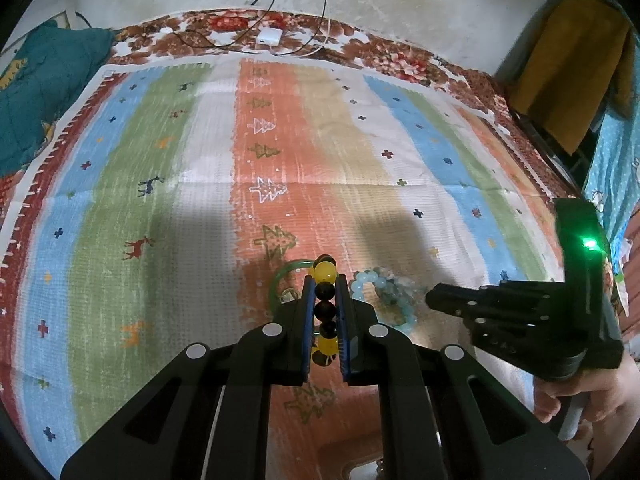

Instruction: Organize jewelry

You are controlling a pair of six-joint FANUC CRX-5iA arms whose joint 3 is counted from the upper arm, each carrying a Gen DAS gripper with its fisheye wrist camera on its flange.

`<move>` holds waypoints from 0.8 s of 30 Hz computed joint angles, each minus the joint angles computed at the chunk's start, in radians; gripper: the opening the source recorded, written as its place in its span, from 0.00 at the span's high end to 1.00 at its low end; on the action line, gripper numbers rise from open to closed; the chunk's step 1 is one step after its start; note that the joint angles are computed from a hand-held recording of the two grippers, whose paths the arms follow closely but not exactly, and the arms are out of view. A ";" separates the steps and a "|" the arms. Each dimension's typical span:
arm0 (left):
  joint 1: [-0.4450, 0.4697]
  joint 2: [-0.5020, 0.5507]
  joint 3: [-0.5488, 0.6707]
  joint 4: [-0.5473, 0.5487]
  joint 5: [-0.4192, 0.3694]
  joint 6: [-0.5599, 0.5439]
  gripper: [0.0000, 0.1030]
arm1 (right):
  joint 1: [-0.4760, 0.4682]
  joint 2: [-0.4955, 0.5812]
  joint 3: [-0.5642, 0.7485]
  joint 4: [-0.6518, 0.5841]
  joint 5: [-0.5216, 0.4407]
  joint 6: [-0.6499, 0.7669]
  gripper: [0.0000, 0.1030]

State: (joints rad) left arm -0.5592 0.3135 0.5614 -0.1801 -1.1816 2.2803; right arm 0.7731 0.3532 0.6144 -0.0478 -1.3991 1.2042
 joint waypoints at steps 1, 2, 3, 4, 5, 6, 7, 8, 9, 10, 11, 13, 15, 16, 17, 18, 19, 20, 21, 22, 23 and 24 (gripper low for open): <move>-0.002 -0.002 0.001 -0.003 -0.001 0.002 0.91 | 0.002 -0.004 -0.001 0.003 0.003 0.001 0.91; -0.003 -0.004 0.000 -0.005 0.000 0.005 0.91 | 0.005 -0.011 -0.005 0.008 0.009 0.002 0.91; -0.004 -0.007 -0.001 -0.004 0.002 0.006 0.91 | 0.007 -0.017 -0.006 0.010 0.013 0.002 0.91; -0.005 -0.010 -0.003 -0.003 0.004 0.007 0.91 | 0.006 -0.025 -0.005 0.003 0.020 0.001 0.91; -0.006 -0.012 -0.006 0.000 0.006 0.007 0.91 | 0.005 -0.029 -0.004 -0.004 0.022 0.002 0.91; -0.004 -0.016 -0.013 0.011 0.013 0.004 0.91 | 0.006 -0.035 -0.001 -0.007 0.026 0.004 0.91; -0.004 -0.019 -0.016 0.013 0.015 0.005 0.91 | 0.010 -0.040 -0.004 -0.001 0.031 0.003 0.91; -0.008 -0.020 -0.014 0.006 0.011 0.010 0.91 | 0.014 -0.049 -0.009 0.005 0.040 0.002 0.91; -0.013 -0.020 -0.008 -0.002 0.003 0.012 0.91 | 0.016 -0.054 -0.012 0.006 0.045 0.001 0.91; -0.016 -0.020 -0.006 -0.004 0.002 0.013 0.91 | 0.019 -0.064 -0.018 0.005 0.053 -0.001 0.91; -0.018 -0.021 -0.006 -0.006 0.002 0.014 0.91 | 0.024 -0.074 -0.025 0.007 0.060 0.000 0.91; -0.025 -0.022 0.000 -0.014 -0.004 0.016 0.91 | 0.036 -0.096 -0.044 0.018 0.082 -0.001 0.91; -0.029 -0.023 0.003 -0.014 -0.004 0.012 0.91 | 0.046 -0.115 -0.058 0.024 0.099 0.002 0.91; -0.033 -0.025 0.004 -0.019 -0.004 0.013 0.91 | 0.051 -0.122 -0.063 0.028 0.105 0.004 0.91; -0.037 -0.026 0.007 -0.024 -0.006 0.014 0.91 | 0.055 -0.127 -0.065 0.031 0.108 0.004 0.91; -0.041 -0.028 0.010 -0.029 -0.007 0.014 0.91 | 0.060 -0.134 -0.068 0.034 0.113 0.006 0.91; -0.045 -0.031 0.011 -0.033 -0.006 0.016 0.91 | 0.063 -0.138 -0.071 0.038 0.118 0.006 0.91; -0.047 -0.034 0.010 -0.034 -0.004 0.017 0.91 | 0.067 -0.144 -0.077 0.043 0.125 0.004 0.91; -0.052 -0.037 0.009 -0.036 -0.001 0.019 0.91 | 0.073 -0.153 -0.085 0.054 0.136 0.000 0.91; -0.056 -0.040 0.009 -0.040 0.000 0.021 0.91 | 0.077 -0.162 -0.098 0.066 0.149 -0.008 0.91; -0.061 -0.043 0.010 -0.045 -0.001 0.023 0.91 | 0.083 -0.172 -0.112 0.080 0.163 -0.020 0.91; -0.067 -0.045 0.010 -0.048 -0.003 0.025 0.91 | 0.087 -0.179 -0.121 0.089 0.172 -0.021 0.91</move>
